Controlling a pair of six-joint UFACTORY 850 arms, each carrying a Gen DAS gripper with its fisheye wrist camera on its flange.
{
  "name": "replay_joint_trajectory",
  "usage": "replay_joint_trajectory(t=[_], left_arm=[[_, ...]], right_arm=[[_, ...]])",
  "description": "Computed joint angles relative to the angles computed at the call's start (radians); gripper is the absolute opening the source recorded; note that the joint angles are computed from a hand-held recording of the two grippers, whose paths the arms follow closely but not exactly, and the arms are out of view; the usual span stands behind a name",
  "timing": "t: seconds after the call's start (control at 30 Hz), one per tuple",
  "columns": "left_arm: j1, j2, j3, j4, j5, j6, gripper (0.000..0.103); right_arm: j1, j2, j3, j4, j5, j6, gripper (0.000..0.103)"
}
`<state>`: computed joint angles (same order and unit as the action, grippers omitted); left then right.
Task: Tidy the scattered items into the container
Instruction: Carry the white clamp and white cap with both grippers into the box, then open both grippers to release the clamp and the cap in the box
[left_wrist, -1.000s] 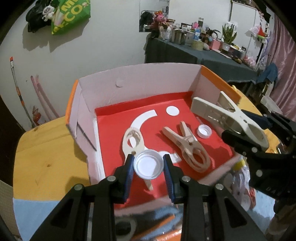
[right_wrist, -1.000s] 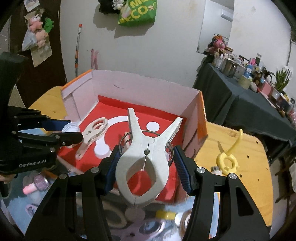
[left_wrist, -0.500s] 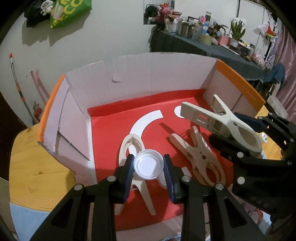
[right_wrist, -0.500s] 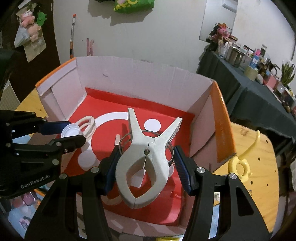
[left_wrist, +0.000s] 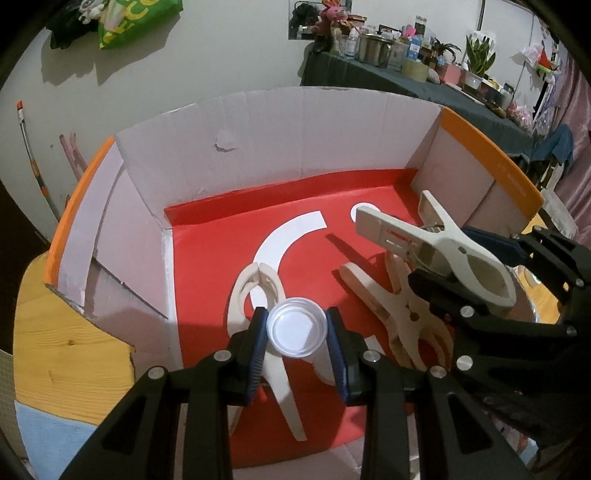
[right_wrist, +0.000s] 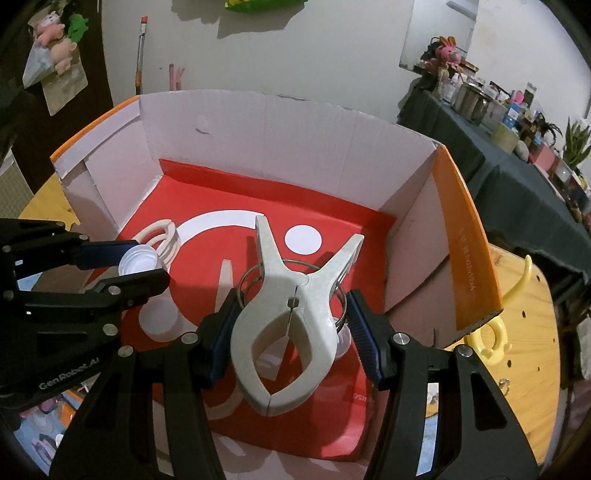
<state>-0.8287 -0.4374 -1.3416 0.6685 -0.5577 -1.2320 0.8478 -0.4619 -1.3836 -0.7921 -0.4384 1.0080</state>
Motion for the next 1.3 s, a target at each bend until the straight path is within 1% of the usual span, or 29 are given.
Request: replay_joint_trajectory(t=[0.4,0.83,1.3], left_arm=[[0.001,-0.033,-0.045,-0.022,-0.009,0.029,0.034],[-0.006,-0.037,-0.045,0.009,-0.036,0.001,0.034],[-0.010,-0.022,-0.017,0.035,-0.028,-0.014,0.034]], right_arm=[[-0.010,-0.032,-0.030,0.034,-0.027,-0.035,0.054],[-0.018,-0.025,-0.015,0.054,-0.017,-0.053,0.054],[-0.016,-0.024,-0.013,0.074,-0.019,-0.065,0.055]])
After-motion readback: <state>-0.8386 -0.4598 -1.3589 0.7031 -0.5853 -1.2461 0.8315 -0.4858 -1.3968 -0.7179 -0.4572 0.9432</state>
